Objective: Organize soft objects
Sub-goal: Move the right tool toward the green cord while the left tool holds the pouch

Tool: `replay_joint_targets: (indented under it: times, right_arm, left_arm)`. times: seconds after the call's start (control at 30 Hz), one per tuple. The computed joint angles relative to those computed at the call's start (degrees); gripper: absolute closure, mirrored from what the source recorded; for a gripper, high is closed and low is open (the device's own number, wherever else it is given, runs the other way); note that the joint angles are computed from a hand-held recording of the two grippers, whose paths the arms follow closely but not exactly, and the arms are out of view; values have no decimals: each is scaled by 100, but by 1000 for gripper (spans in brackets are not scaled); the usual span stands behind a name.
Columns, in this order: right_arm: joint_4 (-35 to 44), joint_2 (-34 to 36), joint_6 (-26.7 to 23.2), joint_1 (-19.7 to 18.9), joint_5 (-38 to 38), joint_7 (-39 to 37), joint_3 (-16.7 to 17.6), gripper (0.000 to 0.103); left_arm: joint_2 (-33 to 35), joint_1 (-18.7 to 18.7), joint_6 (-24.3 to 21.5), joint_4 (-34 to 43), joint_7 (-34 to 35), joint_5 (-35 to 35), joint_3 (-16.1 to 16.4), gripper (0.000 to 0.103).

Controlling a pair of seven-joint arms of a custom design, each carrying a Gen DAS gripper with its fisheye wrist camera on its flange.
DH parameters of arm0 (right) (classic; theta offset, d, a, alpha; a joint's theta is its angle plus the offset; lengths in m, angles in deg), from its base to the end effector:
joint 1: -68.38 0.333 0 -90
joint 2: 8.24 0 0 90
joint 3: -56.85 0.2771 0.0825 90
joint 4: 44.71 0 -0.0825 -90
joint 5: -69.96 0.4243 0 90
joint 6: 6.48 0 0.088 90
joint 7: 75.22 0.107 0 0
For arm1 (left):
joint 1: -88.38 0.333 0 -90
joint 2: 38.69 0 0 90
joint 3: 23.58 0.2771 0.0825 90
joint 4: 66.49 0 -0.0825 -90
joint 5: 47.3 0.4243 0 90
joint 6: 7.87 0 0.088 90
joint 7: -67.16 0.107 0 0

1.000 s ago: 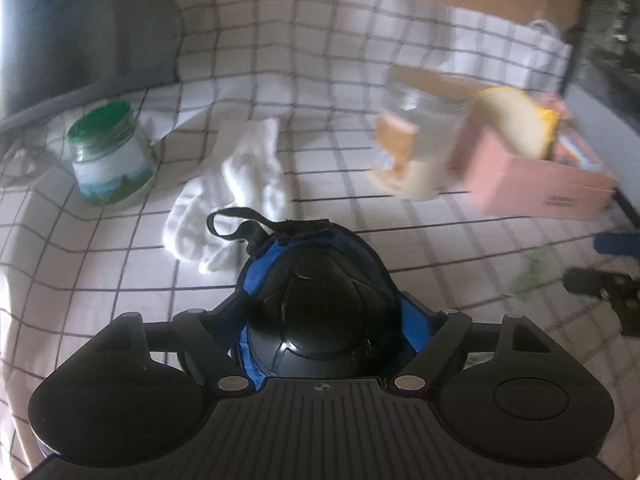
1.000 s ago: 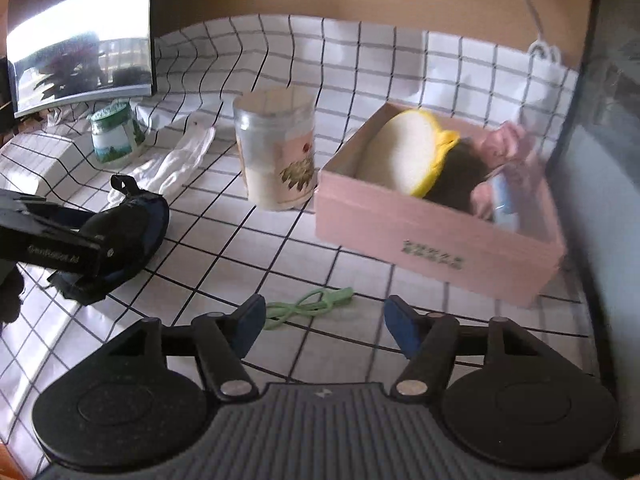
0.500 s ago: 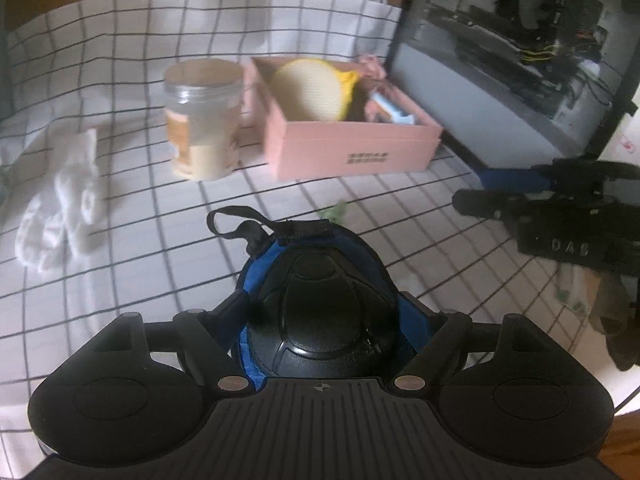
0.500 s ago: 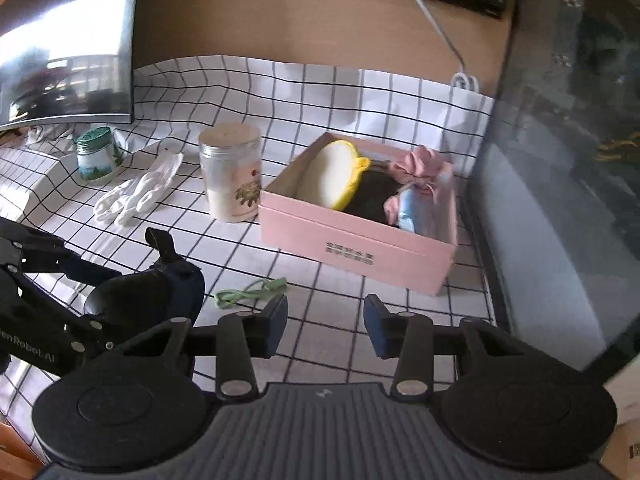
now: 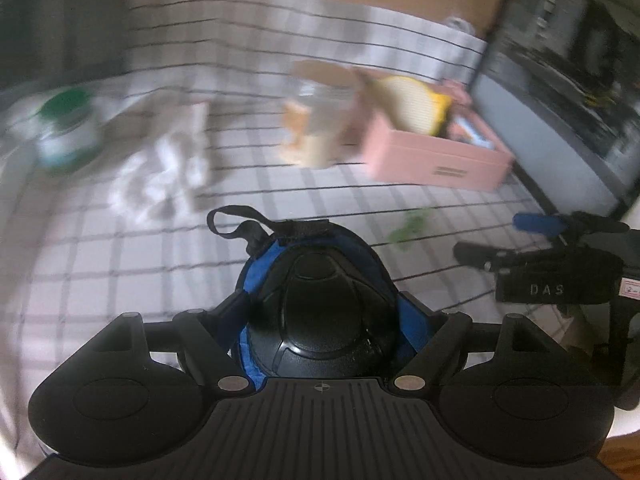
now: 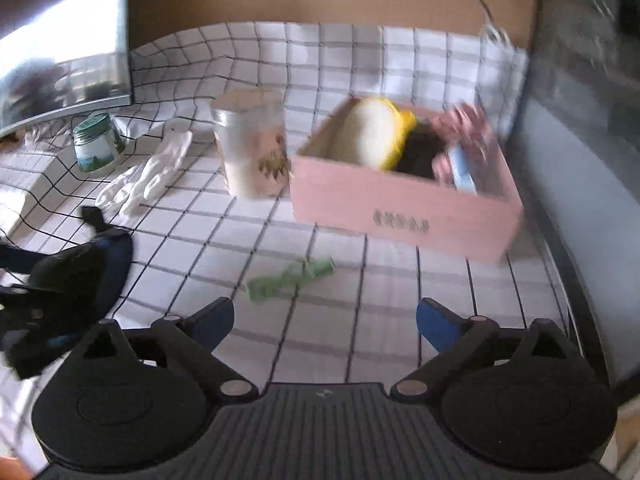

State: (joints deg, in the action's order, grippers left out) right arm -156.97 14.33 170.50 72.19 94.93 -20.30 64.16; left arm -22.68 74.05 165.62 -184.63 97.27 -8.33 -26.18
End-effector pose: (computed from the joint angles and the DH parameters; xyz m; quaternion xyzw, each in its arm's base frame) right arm 0.6679 0.0913 0.2912 -0.7633 0.5333 -0.2324 0.2811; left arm 0.6005 -0.2315 0.3020 -0.6967 0.6266 -0.3008 0.1776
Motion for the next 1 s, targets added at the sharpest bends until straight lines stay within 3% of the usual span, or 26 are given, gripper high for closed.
replay_joint_targets:
  times: [0.07, 0.1, 0.17, 0.27, 0.43, 0.67, 0.7, 0.73, 0.8, 1.0]
  right_arm:
    - [239, 245, -22, -482, 78, -737, 561, 5]
    - [418, 365, -235, -577, 58, -991, 652, 5]
    - [807, 602, -710, -491, 16, -1189, 525, 5]
    - [1199, 910, -931, -447, 161, -1484, 464, 6]
    - [1765, 1290, -1464, -474, 463, -1849, 463, 10]
    - [2016, 1406, -1808, -399, 777, -2037, 362, 38]
    - [2002, 1366, -1844, -399, 825, -2014, 341, 54]
    - [1995, 1326, -1886, -402, 864, -1994, 317, 57]
    - [1960, 1215, -2020, -362, 869, -1849, 208, 73]
    - [1414, 730, -1792, -327, 949, -1812, 39, 73]
  left_arm:
    - [-195, -147, -66, -213, -475, 256, 225, 19]
    - [-287, -167, -108, -308, -694, 396, 276, 19]
    - [-439, -156, -220, -454, -1106, 693, 295, 19]
    - [-624, -32, -421, -628, -1483, 918, 168, 19]
    - [-742, 243, -711, -712, -1509, 871, -179, 19]
    - [-603, 334, -781, -489, -1254, 787, -341, 19]
    - [-553, 332, -768, -432, -1195, 760, -349, 19]
    - [-510, 332, -739, -385, -1125, 723, -354, 19]
    - [-397, 329, -652, -267, -937, 617, -367, 19]
    - [8, 263, -348, 165, -175, 153, -383, 19]
